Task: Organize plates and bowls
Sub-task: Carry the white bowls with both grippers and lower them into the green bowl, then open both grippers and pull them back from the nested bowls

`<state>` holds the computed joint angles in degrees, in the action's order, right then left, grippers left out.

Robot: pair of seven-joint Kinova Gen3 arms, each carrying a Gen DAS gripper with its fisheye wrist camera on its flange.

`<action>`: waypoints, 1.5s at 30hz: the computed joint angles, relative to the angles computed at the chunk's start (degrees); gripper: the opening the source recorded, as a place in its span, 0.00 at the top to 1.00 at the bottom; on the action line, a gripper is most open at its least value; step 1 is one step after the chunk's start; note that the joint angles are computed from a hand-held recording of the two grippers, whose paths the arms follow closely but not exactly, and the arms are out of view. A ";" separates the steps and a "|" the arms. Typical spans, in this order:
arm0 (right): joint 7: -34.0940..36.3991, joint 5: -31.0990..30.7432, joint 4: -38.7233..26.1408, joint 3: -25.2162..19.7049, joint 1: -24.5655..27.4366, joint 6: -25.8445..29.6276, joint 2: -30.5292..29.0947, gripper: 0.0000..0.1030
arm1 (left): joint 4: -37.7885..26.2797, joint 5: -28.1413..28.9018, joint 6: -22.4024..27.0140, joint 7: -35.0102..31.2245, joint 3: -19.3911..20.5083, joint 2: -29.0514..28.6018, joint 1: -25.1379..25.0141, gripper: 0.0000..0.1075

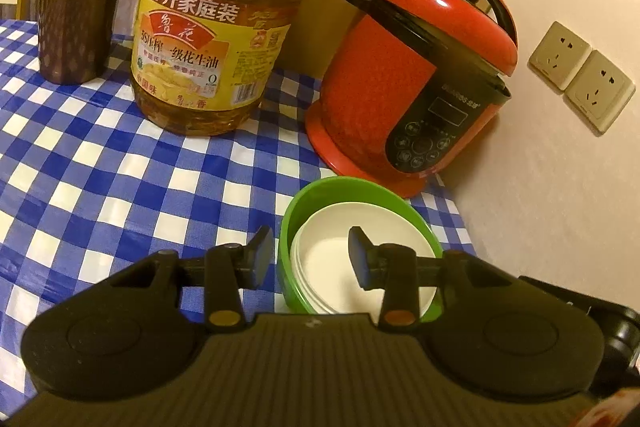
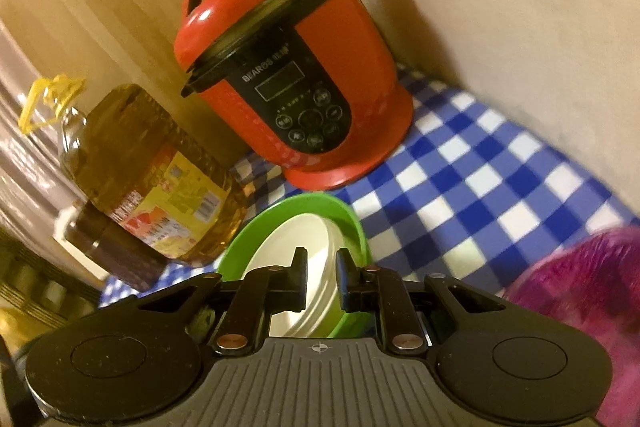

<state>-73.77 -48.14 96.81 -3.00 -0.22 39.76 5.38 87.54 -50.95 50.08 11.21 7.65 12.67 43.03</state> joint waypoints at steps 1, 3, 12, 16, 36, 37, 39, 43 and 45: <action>-0.21 -0.31 -0.25 0.58 -0.24 0.73 0.30 0.92 | 0.05 0.00 0.06 0.15 -0.01 -0.01 0.02 0.66; -0.46 0.55 -0.67 0.01 0.05 1.25 0.69 0.93 | 0.22 0.12 -0.10 0.44 -0.03 -0.05 -0.08 0.66; -2.16 4.33 -1.23 -0.59 -0.54 0.97 1.23 0.93 | 0.39 1.20 -0.61 0.13 -0.08 0.03 -0.36 0.66; -1.57 3.84 -0.57 -0.81 -0.50 -0.01 0.86 0.92 | 0.69 0.96 -0.25 0.64 -0.04 -0.28 -0.14 0.66; 1.26 5.33 4.83 5.51 -1.63 5.96 -12.44 0.59 | 1.25 -0.87 8.93 6.97 7.08 -3.88 6.36 0.66; 1.77 5.46 5.27 6.13 -2.08 6.33 -13.54 0.59 | 0.47 -1.12 10.75 7.15 7.80 -3.71 7.56 0.66; 1.92 6.92 5.80 7.08 -2.88 7.65 -15.93 0.59 | -0.39 -1.88 13.42 8.23 8.66 -3.54 9.67 0.66; 1.69 9.90 7.56 9.17 -4.39 10.70 -20.89 0.59 | -2.27 -2.32 18.67 9.59 10.14 -3.04 13.58 0.66; 1.28 11.35 8.49 10.39 -5.14 12.68 -23.35 0.59 | -4.01 -2.01 22.19 8.86 10.86 -2.33 15.74 0.66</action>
